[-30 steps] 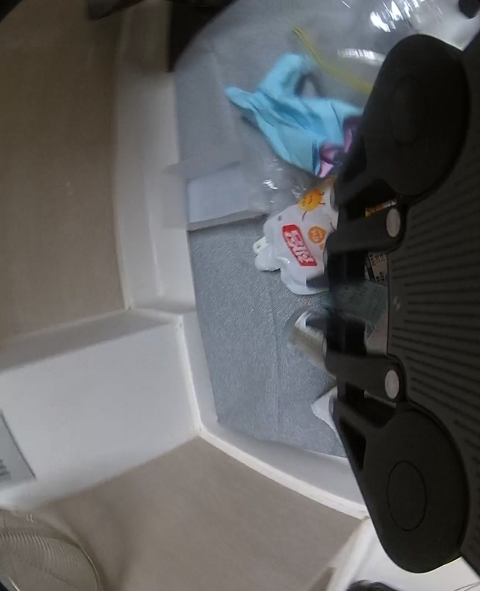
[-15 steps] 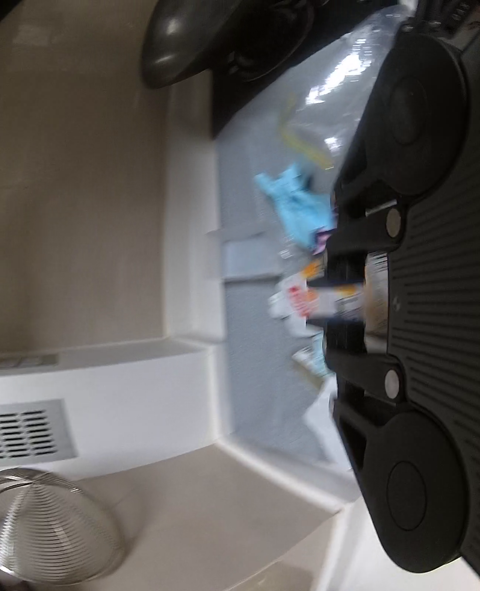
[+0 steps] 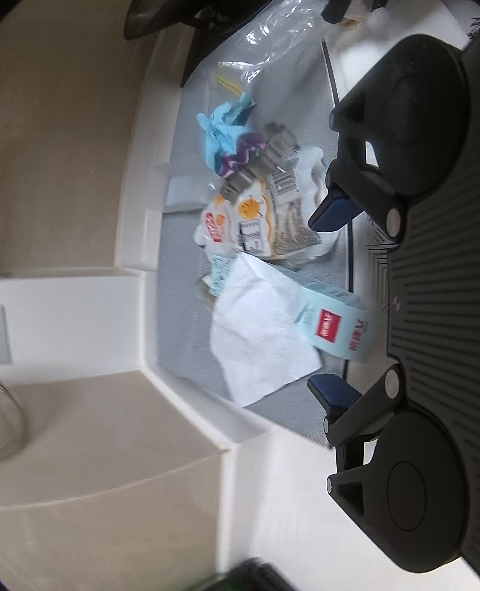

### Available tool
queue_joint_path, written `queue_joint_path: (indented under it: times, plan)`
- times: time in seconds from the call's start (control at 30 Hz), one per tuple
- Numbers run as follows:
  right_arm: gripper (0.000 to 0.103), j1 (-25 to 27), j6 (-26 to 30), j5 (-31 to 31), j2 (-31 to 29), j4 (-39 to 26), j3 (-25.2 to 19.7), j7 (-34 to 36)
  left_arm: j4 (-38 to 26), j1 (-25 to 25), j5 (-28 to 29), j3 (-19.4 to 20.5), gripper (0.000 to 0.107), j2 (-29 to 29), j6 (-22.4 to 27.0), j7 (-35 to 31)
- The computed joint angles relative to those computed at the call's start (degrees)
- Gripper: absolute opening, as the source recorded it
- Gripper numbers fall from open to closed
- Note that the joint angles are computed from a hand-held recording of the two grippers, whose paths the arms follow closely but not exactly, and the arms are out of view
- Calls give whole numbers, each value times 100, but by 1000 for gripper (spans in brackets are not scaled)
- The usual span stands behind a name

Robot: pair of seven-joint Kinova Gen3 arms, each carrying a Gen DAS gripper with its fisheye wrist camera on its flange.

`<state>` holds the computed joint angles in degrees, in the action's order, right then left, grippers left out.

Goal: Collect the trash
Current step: 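Grasp the blue-and-white carton with the left gripper and lift it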

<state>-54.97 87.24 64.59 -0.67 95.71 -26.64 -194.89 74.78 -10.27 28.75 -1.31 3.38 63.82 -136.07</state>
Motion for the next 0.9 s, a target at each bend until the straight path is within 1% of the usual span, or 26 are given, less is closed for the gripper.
queue_joint_path:
  times: [0.1,0.2,0.27,0.3,0.33,0.37,0.43,0.47,0.5,0.53,0.6,0.73,0.83,0.9]
  plan:
    - [27,-6,11,-16,30,-20,5,48,-94,43,-195,33,88,176,74,227]
    - [30,3,12,-38,52,-56,42,109,-267,98,-413,89,88,382,213,701]
    - [33,5,73,-31,129,-120,79,223,-297,65,-351,115,81,451,275,963]
    - [38,-4,126,-20,181,-164,103,264,-308,18,-265,128,62,472,328,1008]
    - [41,-12,146,-11,223,-192,139,314,-320,6,-272,147,46,486,372,1055]
    - [42,-60,140,-11,259,-207,216,372,-278,60,-287,104,46,468,322,1068]
    - [31,28,18,-116,250,-225,220,332,-1,-1,-271,166,44,270,68,854]
    - [24,-49,68,-42,259,-195,243,279,75,-25,-209,148,44,195,51,758]
    - [23,-120,202,62,303,-193,208,296,108,-76,-75,109,43,138,121,696]
    - [23,-212,386,162,358,-211,176,273,158,-132,79,60,43,54,180,648]
    - [22,-371,579,294,333,-181,152,141,271,-203,358,-39,42,-125,236,508]
    - [22,-702,1155,550,313,-247,-1,-97,547,-382,988,-422,42,-622,630,91]
    - [22,-960,1483,773,304,-309,-133,-108,900,-354,1164,-736,42,-1163,653,-105]
    - [22,-1144,1693,956,328,-359,-219,-59,1064,-297,1185,-987,42,-1471,703,-100]
